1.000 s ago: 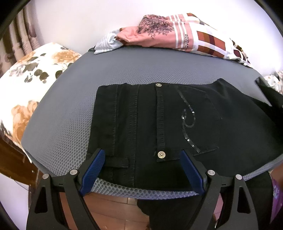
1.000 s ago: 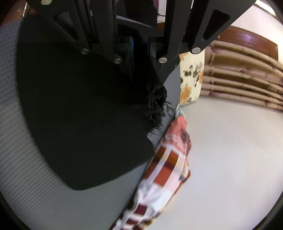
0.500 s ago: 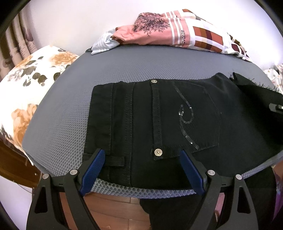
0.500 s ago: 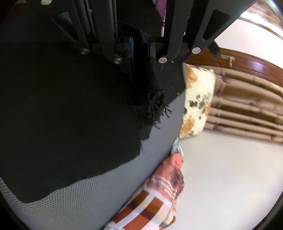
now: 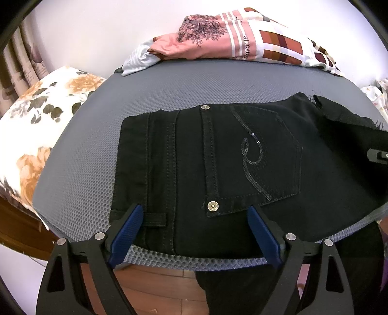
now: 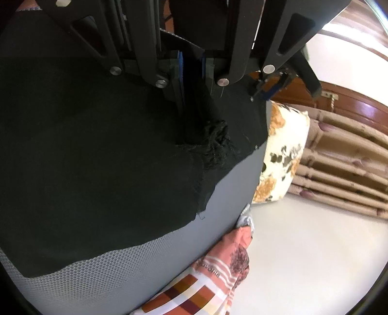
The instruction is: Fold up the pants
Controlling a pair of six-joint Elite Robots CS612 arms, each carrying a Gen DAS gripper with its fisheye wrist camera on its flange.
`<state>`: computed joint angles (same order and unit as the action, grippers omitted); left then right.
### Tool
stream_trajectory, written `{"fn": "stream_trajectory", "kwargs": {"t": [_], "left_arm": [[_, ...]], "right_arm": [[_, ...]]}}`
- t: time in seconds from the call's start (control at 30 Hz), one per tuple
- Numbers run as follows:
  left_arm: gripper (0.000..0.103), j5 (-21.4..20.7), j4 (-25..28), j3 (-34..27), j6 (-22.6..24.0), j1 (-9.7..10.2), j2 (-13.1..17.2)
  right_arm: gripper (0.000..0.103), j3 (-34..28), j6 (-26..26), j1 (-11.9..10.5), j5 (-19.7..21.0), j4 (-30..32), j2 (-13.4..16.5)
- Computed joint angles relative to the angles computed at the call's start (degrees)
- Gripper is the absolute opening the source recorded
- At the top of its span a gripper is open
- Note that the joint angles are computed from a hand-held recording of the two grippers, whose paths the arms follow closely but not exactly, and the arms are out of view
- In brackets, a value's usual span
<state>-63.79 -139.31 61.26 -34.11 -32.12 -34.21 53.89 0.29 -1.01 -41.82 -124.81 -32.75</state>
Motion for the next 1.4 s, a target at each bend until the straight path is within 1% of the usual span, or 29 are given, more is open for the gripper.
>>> {"fn": "stream_trajectory", "kwargs": {"t": [0.07, 0.17, 0.37, 0.47, 0.53, 0.57, 0.6, 0.63, 0.73, 0.8, 0.87, 0.93, 0.97, 1.0, 1.03, 1.07, 1.1, 1.13, 1.17, 1.2, 1.23, 1.3, 1.33, 1.4], "left_arm": [[0.088, 0.03, 0.1, -0.02, 0.09, 0.0, -0.01], [0.088, -0.03, 0.18, -0.05, 0.1, 0.01, 0.01], [0.088, 0.19, 0.39, -0.18, 0.39, -0.03, 0.1], [0.089, 0.16, 0.54, -0.27, 0.5, -0.03, 0.17], [0.089, 0.18, 0.58, -0.26, 0.64, -0.04, 0.17], [0.089, 0.19, 0.61, -0.25, 0.7, -0.06, 0.17], [0.089, 0.2, 0.69, -0.26, 0.8, -0.05, 0.16], [0.089, 0.22, 0.78, -0.28, 0.85, -0.06, 0.16], [0.089, 0.18, 0.99, -0.4, 0.94, -0.08, 0.19], [0.089, 0.09, 0.94, -0.34, 1.05, -0.07, 0.14], [0.089, 0.13, 1.02, -0.37, 0.97, -0.08, 0.16], [0.089, 0.21, 1.23, -0.45, 1.0, -0.13, 0.17], [0.089, 0.25, 1.3, -0.51, 1.06, -0.16, 0.2], [0.089, 0.26, 1.42, -0.61, 1.16, -0.17, 0.24], [0.089, 0.22, 1.46, -0.55, 1.21, -0.18, 0.19], [0.089, 0.13, 1.38, -0.5, 1.22, -0.15, 0.15], [0.089, -0.05, 1.16, -0.39, 1.23, -0.11, 0.1], [0.089, -0.21, 1.0, -0.3, 1.06, -0.07, 0.05], [0.089, -0.35, 0.95, -0.32, 0.89, -0.03, 0.05], [0.089, -0.4, 0.85, -0.28, 0.79, 0.0, 0.04], [0.089, -0.44, 0.69, -0.23, 0.79, -0.01, 0.02], [0.089, -0.43, 0.58, -0.22, 0.87, -0.02, 0.04], [0.089, -0.42, 0.63, -0.23, 0.89, -0.01, 0.03], [0.089, -0.34, 0.92, -0.39, 0.94, -0.05, 0.08]], "right_arm": [[0.012, -0.01, -0.96, 0.16, -0.93, 0.41, -0.03], [0.012, 0.2, -2.97, 0.56, -3.43, 0.5, -0.34], [0.014, 1.23, -8.06, 1.8, -9.48, -1.11, -1.43], [0.016, 2.22, -11.06, 2.63, -13.26, -2.47, -2.2], [0.023, 2.65, -12.74, 2.99, -14.31, -2.48, -2.52], [0.025, 2.82, -13.45, 3.07, -14.23, -2.16, -2.65], [0.027, 2.73, -14.78, 3.15, -13.29, -0.39, -2.68], [0.031, 2.96, -15.6, 3.38, -13.72, 0.21, -2.84], [0.037, 4.42, -18.36, 3.81, -14.89, -0.98, -3.63], [0.04, 4.26, -19.49, 3.55, -13.19, 0.78, -3.66], [0.04, 3.94, -20.21, 3.13, -11.1, 2.82, -3.53], [0.041, 3.37, -21.01, 2.51, -7.33, 5.94, -3.25], [0.041, 2.65, -21.41, 1.96, -3.94, 8.94, -2.84], [0.041, 1.97, -20.75, 1.03, 1.85, 12.56, -2.13], [0.041, 1.6, -19.46, 0.42, 5.25, 13.79, -1.67], [0.041, 1.65, -17.02, -0.2, 7.25, 12.62, -1.46], [0.041, 2.41, -13.77, -0.62, 8.02, 9.05, -1.53], [0.041, 2.88, -9.18, -1.38, 9.06, 4.2, -1.34], [0.042, 2.96, -5.52, -1.91, 9.41, 0.68, -1.1], [0.042, 2.9, -2.07, -2.39, 9.03, -2.44, -0.87], [0.042, 2.56, -0.26, -2.6, 8.53, -3.9, -0.65], [0.042, 2.12, 1.92, -2.9, 6.91, -6.16, -0.41], [0.042, 2.0, 1.86, -2.87, 5.94, -6.45, -0.42], [0.042, 1.55, 0.4, -2.53, 5.42, -5.34, -0.24]]}}
